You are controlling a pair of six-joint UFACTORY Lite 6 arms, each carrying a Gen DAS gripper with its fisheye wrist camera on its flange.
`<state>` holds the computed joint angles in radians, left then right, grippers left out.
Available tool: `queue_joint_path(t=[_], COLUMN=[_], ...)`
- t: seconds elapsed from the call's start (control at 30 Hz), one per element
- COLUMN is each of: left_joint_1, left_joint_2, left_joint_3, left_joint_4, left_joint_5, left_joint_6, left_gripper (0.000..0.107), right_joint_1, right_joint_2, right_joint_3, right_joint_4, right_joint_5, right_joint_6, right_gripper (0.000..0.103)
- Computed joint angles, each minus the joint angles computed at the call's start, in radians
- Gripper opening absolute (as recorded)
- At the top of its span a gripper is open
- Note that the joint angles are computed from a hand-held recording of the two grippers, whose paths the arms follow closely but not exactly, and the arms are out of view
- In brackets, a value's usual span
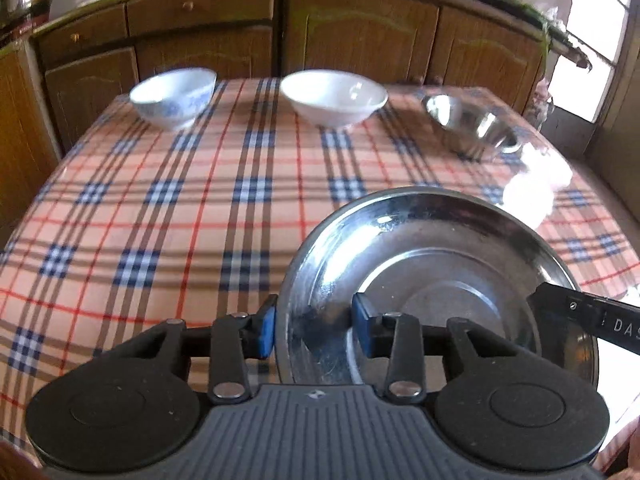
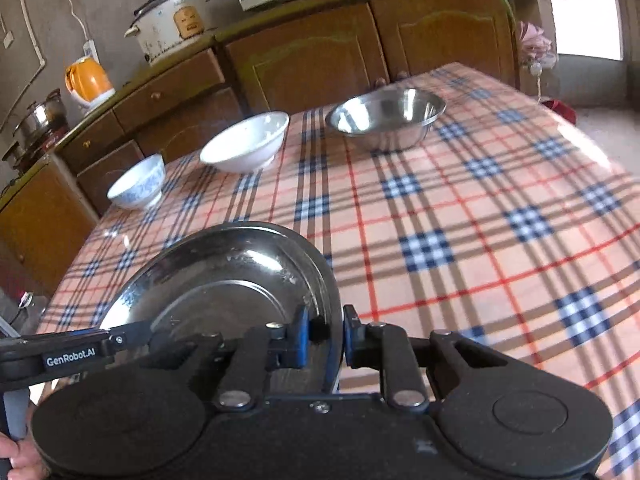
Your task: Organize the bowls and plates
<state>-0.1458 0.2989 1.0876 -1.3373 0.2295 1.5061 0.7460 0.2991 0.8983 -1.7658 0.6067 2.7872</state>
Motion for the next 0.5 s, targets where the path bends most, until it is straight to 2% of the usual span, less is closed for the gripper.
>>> queue_joint_path(t=[0.13, 0.33, 0.5], left_joint_1=[-0.034, -0.084, -0.113], left_joint_2=[-0.061, -0.117, -0.145], left_joint_3=[-0.004, 0.032, 0.065], left_joint_4=[0.080, 0.366, 0.513], left_joint_5=[-0.002, -0.007, -0.003], left_joint_6=[-0.102, -0.423, -0.595], left_gripper=[0.038, 0.039, 0.039], right_joint_1=[-0.006, -0.002, -0.003], right_joint_2=[-0.094, -0.202, -0.275], right_joint_3=[-0.023, -0.019, -0.012], right_joint_4=[0.085, 0.232, 0.295], right_joint_5=[0.025, 0.061, 0.094], right_joint_6=[-0.115, -0.320, -0.441], right_gripper=[0.023, 0.024, 0.024])
